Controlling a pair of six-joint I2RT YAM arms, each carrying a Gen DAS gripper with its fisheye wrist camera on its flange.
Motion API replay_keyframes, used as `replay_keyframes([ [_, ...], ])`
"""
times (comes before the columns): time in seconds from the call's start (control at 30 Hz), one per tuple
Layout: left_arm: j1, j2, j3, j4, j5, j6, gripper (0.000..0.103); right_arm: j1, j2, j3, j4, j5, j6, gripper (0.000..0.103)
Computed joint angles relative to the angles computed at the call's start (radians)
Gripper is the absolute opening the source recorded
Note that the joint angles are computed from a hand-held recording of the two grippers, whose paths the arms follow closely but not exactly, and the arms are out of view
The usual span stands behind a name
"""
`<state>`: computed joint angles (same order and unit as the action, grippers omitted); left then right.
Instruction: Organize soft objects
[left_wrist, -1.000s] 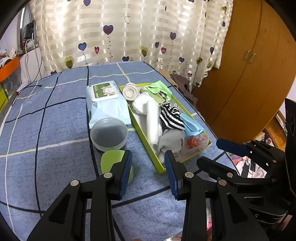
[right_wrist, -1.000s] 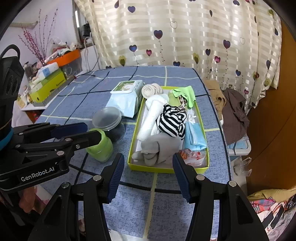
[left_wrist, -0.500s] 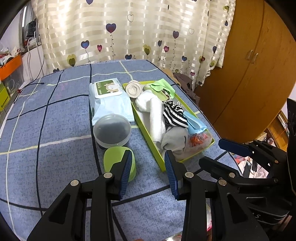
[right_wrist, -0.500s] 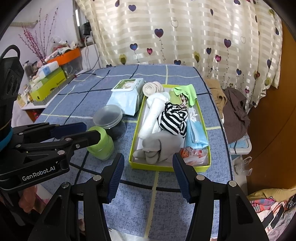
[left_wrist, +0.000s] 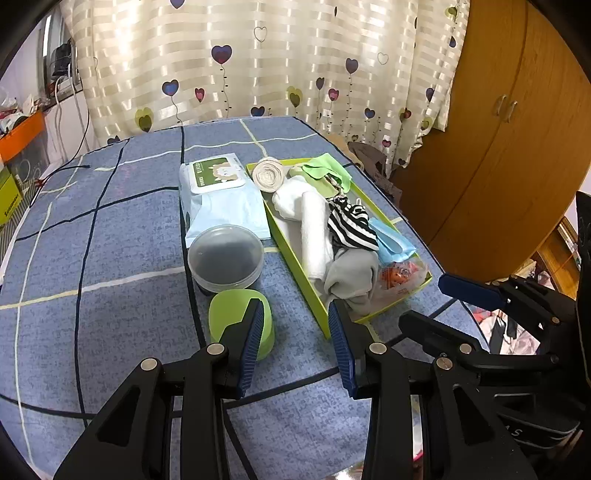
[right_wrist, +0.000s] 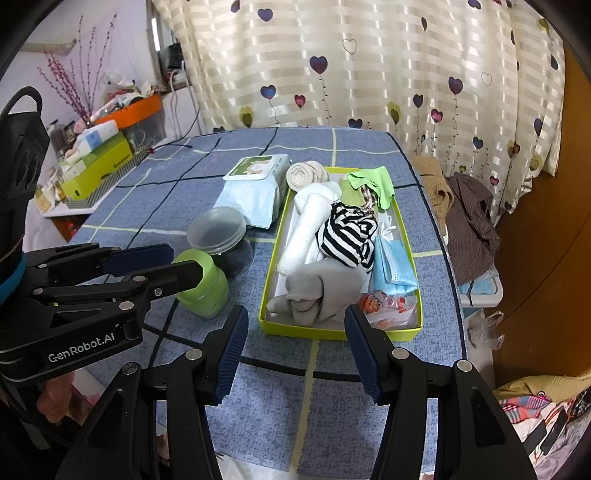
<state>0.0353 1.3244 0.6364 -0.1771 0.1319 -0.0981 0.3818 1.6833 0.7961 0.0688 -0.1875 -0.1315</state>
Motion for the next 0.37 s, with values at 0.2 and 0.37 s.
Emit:
replay_keyframes([
  [0.2,0.000,-0.005,-0.003,0.003,-0.001,0.007,0.038,0.001,0.000,0.001,-0.001,0.002,0.001,0.054],
  [0.37,0.002,-0.015,-0.014,0.013,0.013,0.012,0.038,0.000,0.001,0.002,-0.002,0.000,0.000,0.054],
])
